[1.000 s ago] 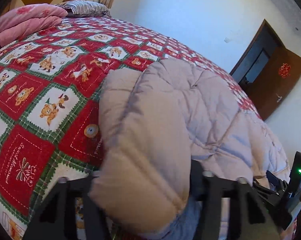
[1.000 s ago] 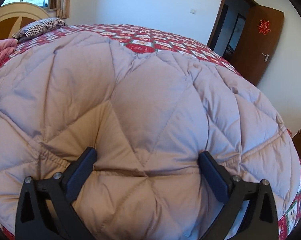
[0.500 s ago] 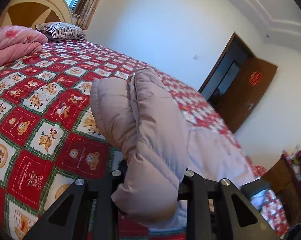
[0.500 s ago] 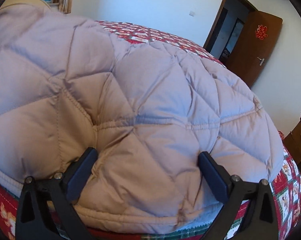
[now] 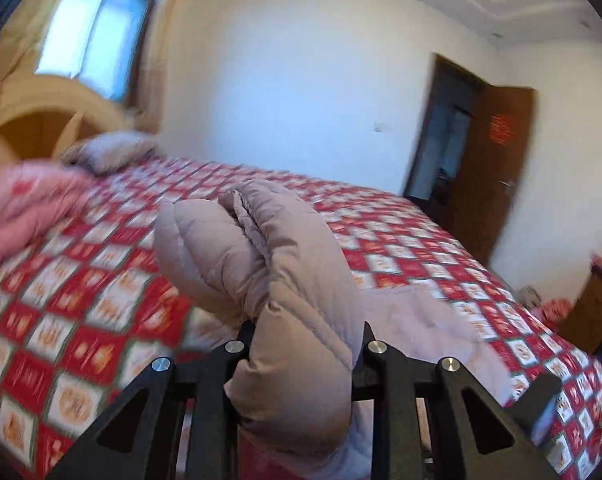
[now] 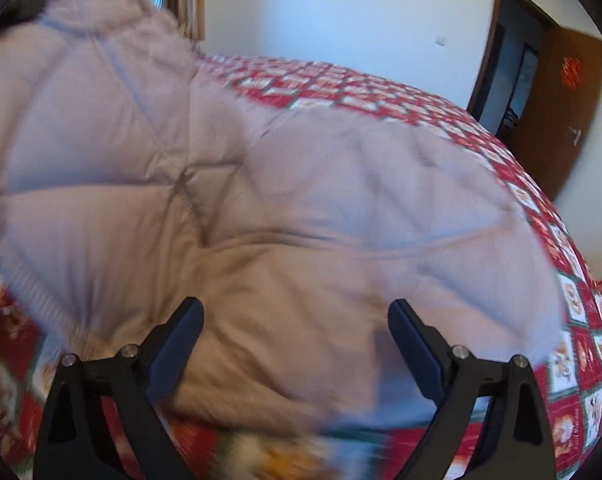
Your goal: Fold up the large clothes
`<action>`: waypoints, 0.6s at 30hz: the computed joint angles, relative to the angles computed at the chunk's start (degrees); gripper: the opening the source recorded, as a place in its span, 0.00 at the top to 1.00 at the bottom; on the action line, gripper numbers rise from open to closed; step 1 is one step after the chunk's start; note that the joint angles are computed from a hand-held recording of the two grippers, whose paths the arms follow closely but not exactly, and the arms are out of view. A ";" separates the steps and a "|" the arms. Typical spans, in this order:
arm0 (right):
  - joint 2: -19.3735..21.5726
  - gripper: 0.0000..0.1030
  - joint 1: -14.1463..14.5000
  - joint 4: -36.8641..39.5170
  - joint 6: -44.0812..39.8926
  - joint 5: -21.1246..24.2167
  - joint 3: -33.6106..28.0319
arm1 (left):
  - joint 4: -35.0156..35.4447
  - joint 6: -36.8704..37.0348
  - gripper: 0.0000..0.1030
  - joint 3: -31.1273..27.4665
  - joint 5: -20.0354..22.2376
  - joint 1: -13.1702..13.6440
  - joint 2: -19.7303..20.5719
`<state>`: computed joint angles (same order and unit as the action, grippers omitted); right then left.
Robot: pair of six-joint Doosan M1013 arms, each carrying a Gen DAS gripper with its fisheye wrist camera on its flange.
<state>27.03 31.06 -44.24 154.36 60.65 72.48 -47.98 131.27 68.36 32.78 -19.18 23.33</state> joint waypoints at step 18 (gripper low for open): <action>-17.76 0.03 -6.33 -5.78 29.61 10.17 23.34 | 11.93 20.03 0.74 3.15 0.35 -17.50 2.70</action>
